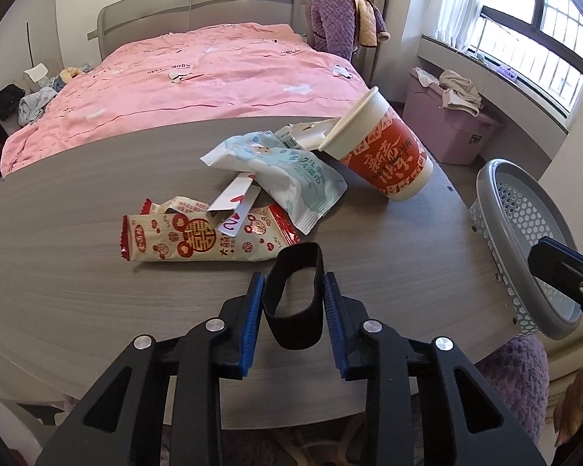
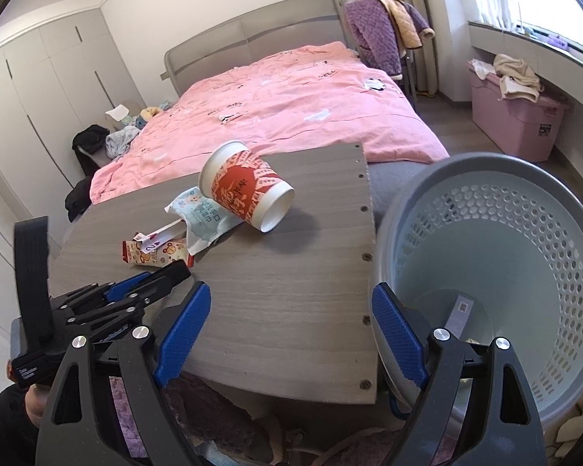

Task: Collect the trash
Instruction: 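Grasp the black rubber band with the left tool while the right tool grasps the red paper cup, then carry band and cup over the grey basket and open both tools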

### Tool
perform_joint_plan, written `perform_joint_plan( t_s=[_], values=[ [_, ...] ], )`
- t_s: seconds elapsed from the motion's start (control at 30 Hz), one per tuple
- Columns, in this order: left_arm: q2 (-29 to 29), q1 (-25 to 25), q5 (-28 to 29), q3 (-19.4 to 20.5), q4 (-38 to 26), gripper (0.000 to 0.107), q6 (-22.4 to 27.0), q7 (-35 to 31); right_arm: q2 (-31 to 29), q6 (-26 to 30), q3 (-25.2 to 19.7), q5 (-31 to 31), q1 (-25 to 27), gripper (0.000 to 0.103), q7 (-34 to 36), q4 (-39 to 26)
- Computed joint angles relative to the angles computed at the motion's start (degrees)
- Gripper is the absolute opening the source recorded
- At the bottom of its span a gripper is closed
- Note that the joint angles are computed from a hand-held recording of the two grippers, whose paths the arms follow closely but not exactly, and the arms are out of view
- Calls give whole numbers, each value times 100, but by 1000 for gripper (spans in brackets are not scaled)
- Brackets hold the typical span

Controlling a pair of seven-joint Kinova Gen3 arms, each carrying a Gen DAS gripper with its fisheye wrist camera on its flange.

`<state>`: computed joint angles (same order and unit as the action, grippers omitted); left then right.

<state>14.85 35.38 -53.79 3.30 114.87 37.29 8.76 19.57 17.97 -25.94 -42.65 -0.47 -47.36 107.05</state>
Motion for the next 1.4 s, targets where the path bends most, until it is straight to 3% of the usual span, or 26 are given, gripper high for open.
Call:
perform_joint_plan(
  t_s=[0.3,0.67,0.9,1.0,1.1,1.4],
  values=[
    [-428,-153,-188,169,108,30,325,399,512,393,390,993,-770,83,-191,-1033],
    [-586,-558,-135,289,-111,30,518,93,1257,1231,901,2166,-1556,86,-853,-2423],
    [-628,-841,-43,235,-109,30,385,-37,1614,1641,1146,2731,-1987,87,-1104,-3051],
    [-644,-906,-43,219,-89,30,323,-49,1706,1688,1216,2907,-2106,86,-1193,-3176],
    [-638,-933,-63,211,-65,30,276,-13,1730,1673,1225,3009,-2154,74,-1246,-3194],
    [-657,-990,-128,180,58,30,86,113,1506,1269,963,2776,-1869,69,-1281,-2684]
  ],
)
